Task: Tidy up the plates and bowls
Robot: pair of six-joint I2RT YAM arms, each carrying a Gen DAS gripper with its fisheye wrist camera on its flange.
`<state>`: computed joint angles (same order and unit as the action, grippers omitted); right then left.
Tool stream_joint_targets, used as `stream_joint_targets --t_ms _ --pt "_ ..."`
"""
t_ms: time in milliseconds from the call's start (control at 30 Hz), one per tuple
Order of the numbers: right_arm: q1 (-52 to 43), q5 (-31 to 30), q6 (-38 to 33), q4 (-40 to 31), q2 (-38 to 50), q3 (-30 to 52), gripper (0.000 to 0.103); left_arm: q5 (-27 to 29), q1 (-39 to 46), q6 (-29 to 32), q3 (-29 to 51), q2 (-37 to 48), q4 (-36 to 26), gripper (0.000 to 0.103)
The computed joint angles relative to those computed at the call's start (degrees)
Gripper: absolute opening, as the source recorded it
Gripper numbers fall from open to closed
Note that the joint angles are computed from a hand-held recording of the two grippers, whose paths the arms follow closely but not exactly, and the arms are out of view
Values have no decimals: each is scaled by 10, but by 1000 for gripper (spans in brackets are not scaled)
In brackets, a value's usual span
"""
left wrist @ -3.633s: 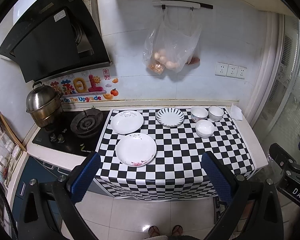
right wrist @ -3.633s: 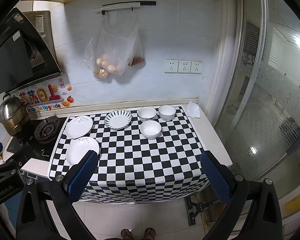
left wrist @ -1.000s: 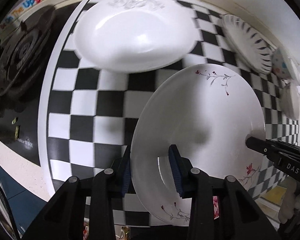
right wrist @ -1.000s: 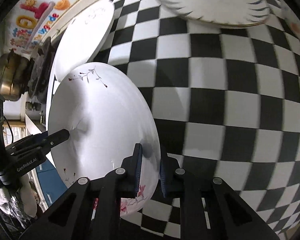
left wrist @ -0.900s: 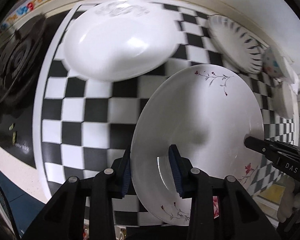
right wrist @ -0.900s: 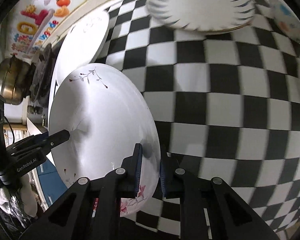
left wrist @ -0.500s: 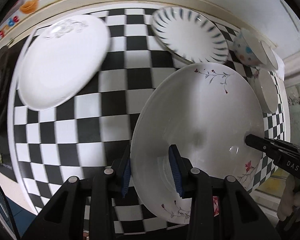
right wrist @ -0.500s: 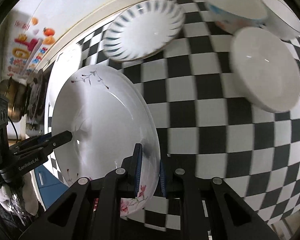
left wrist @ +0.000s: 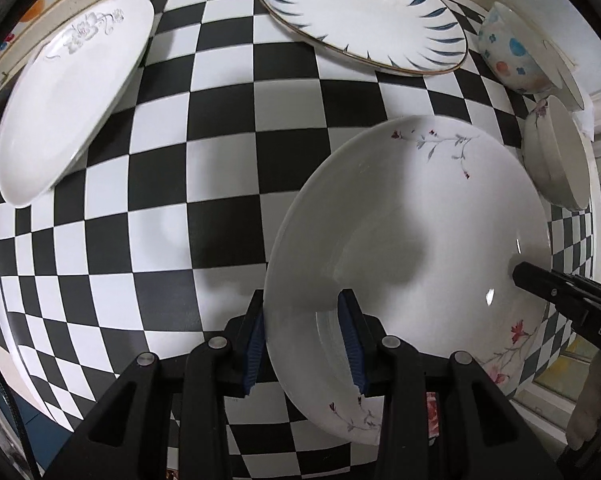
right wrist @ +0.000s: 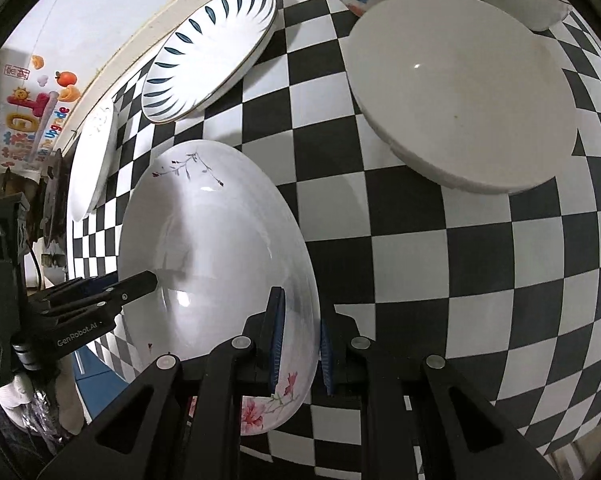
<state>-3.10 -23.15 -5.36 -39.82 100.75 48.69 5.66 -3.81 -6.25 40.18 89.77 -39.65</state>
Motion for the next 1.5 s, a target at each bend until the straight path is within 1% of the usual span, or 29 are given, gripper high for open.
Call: stream_joint_targets --t_ms 267,300,333,433,533,633,667,700,733,767,833,867,933,1033,1067,1133,1200,1233,1267,1333,1367,1400,1467,1500 --pt "-3 -11 -14 -6 25 9 18 -4 -11 -35 2 -12 -9 33" --pt "-5 -13 -15 -12 33 14 18 0 -4 -37 2 -23 -16 33" --pt "-8 -15 -17 -20 40 21 20 0 -5 -46 13 -28 -28 33" --pt "-11 -16 -17 -35 36 28 20 2 33 -44 25 -94 -76 33" --pt "-24 -7 -15 -72 -6 39 20 17 98 -15 64 -154 -138 33" --pt "-32 -30 -14 -127 -59 71 21 29 172 35 116 -182 -186 34" --pt "-26 -35 -10 -142 -75 86 21 35 210 62 144 -180 -202 38" --pt "-9 -45 1 -157 -91 110 22 44 247 89 163 -166 -203 41" --pt "5 -49 12 -165 -98 126 27 49 269 105 177 -154 -203 48" --pt "29 -57 30 -170 -101 150 31 52 296 125 191 -137 -198 51" --pt "88 -71 79 -163 -86 201 51 45 346 161 229 -77 -174 51" --pt "111 -72 100 -154 -74 220 54 43 365 172 245 -43 -163 51" --pt "168 -62 160 -128 -35 265 55 38 392 180 275 20 -146 51" --pt "240 -65 231 -85 58 345 55 34 439 201 350 134 -147 51" --pt "260 -63 249 -80 100 382 55 32 449 205 382 180 -148 51" --pt "288 -64 268 -79 179 456 55 29 460 212 421 233 -151 51" --pt "311 -52 273 -102 267 550 55 24 463 219 474 297 -160 51" --pt "324 -44 271 -124 319 613 55 22 462 220 494 318 -165 51" --pt "331 -40 270 -138 357 658 54 23 461 223 512 338 -169 51" --pt "341 -34 268 -172 425 746 50 18 457 230 543 370 -180 51" --pt "344 -34 269 -193 463 798 50 18 455 237 557 385 -184 50" --pt "346 -36 271 -208 493 838 47 16 453 242 564 393 -185 50" --pt "348 -41 277 -243 548 920 46 14 449 253 572 407 -186 50" --pt "349 -45 281 -268 582 975 45 14 448 257 578 413 -188 47"
